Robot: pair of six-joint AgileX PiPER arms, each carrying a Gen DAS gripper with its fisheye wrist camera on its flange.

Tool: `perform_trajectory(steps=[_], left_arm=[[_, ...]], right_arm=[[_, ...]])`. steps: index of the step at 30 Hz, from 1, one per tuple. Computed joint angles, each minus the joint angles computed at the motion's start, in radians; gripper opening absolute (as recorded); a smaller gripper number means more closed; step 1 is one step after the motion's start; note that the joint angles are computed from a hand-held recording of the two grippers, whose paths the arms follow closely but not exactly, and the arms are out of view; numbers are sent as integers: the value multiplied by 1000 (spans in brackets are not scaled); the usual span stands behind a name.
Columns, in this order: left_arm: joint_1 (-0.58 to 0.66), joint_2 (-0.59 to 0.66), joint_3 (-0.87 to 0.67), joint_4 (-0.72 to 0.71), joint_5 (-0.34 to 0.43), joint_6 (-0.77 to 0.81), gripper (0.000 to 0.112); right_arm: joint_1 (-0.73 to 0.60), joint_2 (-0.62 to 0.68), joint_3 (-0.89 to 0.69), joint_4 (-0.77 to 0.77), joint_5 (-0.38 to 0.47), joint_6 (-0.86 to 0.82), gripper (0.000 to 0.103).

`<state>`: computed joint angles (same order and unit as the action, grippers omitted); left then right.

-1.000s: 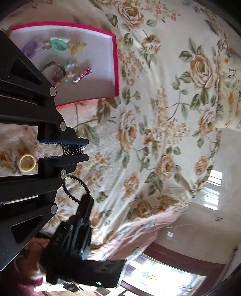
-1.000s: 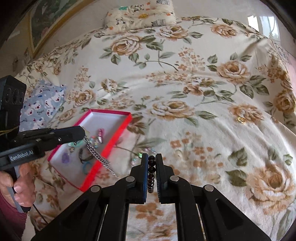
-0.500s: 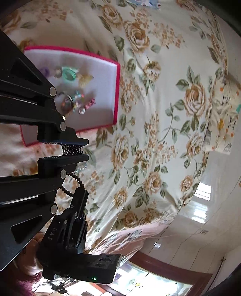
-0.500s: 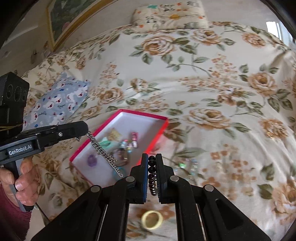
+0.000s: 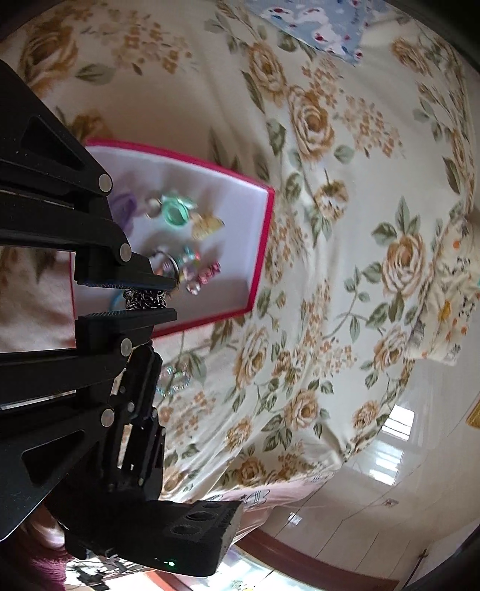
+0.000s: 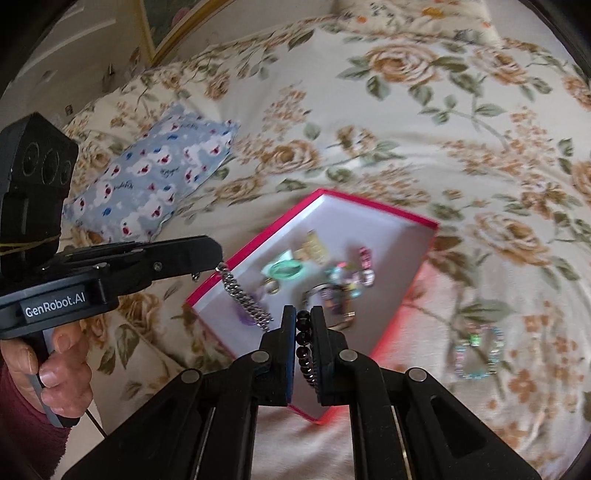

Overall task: Organize jewelry
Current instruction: 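Lower the silver chain into the box with left tool while right tool places black bracelet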

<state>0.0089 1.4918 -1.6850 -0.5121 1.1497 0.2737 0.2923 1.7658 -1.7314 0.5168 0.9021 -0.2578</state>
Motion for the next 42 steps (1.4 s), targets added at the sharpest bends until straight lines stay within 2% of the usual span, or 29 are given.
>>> perform_trajectory(steps=[9,22,29,42], left_arm=[[34,30,34,50,-21,-22,8],[-67,147,8,274,-63,-181,8],[-96,201,-17,329,-70,-240,9],[-108,218,-11,364,-74,-266,9]], right_arm=[[47,76,-40,-50,-1,41,7],[21,142,-30,-135,7,104,7],[32,160,-44,-179,14,115,7],[52,208,-119,-221,77,115,7]])
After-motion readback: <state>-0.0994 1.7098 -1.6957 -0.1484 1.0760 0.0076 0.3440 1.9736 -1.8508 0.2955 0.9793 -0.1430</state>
